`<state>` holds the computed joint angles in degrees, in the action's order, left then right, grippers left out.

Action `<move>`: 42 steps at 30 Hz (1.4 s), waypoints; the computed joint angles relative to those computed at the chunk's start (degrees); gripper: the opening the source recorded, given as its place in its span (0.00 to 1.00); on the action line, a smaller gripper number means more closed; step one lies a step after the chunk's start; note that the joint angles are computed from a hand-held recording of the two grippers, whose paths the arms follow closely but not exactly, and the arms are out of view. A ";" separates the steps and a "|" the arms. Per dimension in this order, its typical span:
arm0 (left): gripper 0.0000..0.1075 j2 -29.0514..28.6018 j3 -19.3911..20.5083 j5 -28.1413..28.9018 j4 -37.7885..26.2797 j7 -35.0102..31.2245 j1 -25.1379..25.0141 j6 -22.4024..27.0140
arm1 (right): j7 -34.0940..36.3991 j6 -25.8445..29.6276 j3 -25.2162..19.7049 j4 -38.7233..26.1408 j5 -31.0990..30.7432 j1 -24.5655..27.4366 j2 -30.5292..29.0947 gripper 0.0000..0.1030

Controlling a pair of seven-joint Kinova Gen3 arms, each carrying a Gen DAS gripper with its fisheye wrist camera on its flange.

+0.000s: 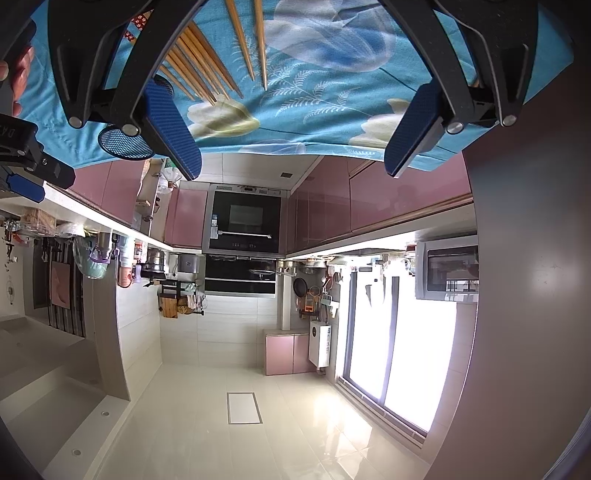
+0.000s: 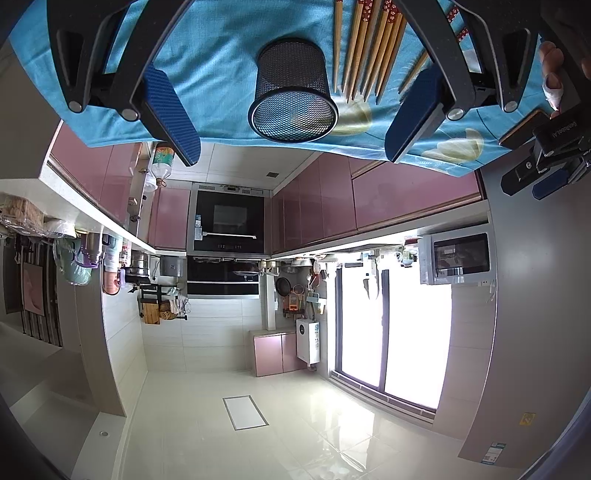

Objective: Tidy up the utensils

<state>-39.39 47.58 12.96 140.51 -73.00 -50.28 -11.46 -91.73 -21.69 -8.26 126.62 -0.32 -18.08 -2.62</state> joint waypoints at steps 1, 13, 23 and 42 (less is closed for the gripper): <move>0.91 -0.08 0.06 0.06 0.03 0.01 -0.04 -0.08 | -0.16 -0.28 0.05 0.15 0.14 -0.01 0.00 0.94; 0.91 0.01 -0.13 0.33 0.18 -0.17 0.40 -0.20 | -0.87 -0.70 0.18 0.43 0.85 0.22 -0.07 0.94; 0.91 -0.17 -0.45 0.34 0.27 -0.18 0.67 -0.13 | -0.64 -0.64 0.07 0.53 0.59 0.15 -0.20 0.94; 0.91 -0.33 -0.62 0.34 0.39 -0.03 0.95 -0.18 | -1.37 -1.06 0.26 0.57 1.34 0.15 -0.15 0.94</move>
